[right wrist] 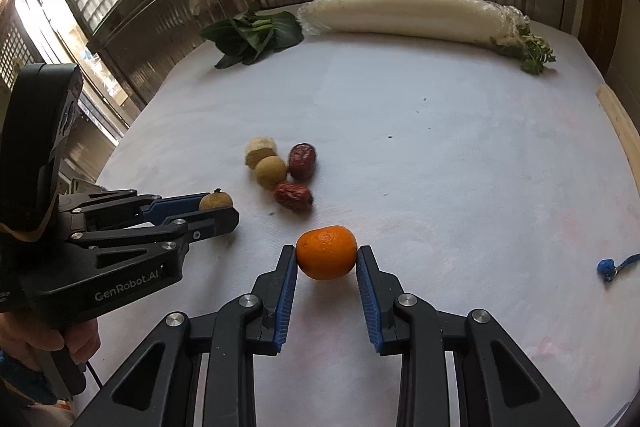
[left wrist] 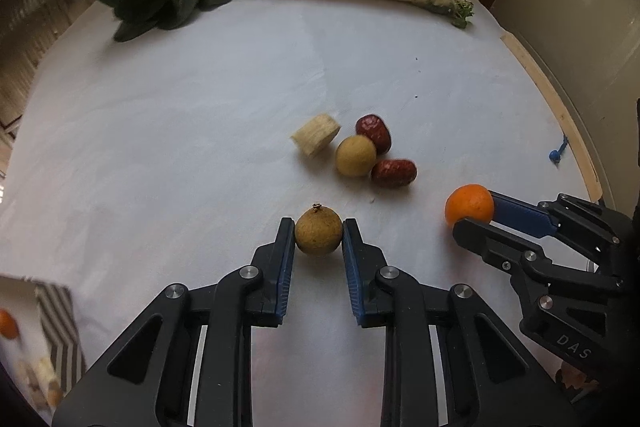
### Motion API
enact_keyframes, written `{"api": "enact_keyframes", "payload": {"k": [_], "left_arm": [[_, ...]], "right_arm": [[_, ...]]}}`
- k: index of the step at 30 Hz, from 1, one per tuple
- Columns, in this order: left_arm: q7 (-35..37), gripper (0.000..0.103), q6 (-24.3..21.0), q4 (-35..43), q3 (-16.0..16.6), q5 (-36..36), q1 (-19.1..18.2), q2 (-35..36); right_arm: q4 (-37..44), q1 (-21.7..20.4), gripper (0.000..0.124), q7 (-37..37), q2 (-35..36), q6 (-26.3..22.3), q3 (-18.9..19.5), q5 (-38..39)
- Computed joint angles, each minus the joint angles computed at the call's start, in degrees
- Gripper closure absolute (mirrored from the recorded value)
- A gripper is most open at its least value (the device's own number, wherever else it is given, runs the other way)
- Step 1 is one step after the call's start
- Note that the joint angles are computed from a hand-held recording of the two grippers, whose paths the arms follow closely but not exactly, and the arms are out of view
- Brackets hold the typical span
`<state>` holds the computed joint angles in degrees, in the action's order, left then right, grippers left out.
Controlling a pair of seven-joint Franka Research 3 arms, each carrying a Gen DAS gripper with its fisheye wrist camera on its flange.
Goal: Organize fruits
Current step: 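Grasp a brown round fruit with the left tool while the right grasps an orange, then carry the brown fruit in the left tool to the tray while the right carries the orange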
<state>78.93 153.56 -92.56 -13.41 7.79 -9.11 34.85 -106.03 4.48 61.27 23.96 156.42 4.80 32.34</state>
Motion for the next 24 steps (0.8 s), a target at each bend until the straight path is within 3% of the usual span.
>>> {"api": "enact_keyframes", "payload": {"k": [14, 24], "left_arm": [[-10.7, 0.08, 6.0, -17.0, 4.5, 7.4, -0.9, -13.1], [-18.5, 0.08, 9.1, -25.5, 6.7, 13.7, 0.0, -20.2]], "right_arm": [[-6.5, 2.9, 0.095, -2.7, -6.1, 0.9, 1.1, 1.0], [-6.9, 5.8, 0.094, -4.9, -7.4, 0.4, 2.0, 1.3]]}}
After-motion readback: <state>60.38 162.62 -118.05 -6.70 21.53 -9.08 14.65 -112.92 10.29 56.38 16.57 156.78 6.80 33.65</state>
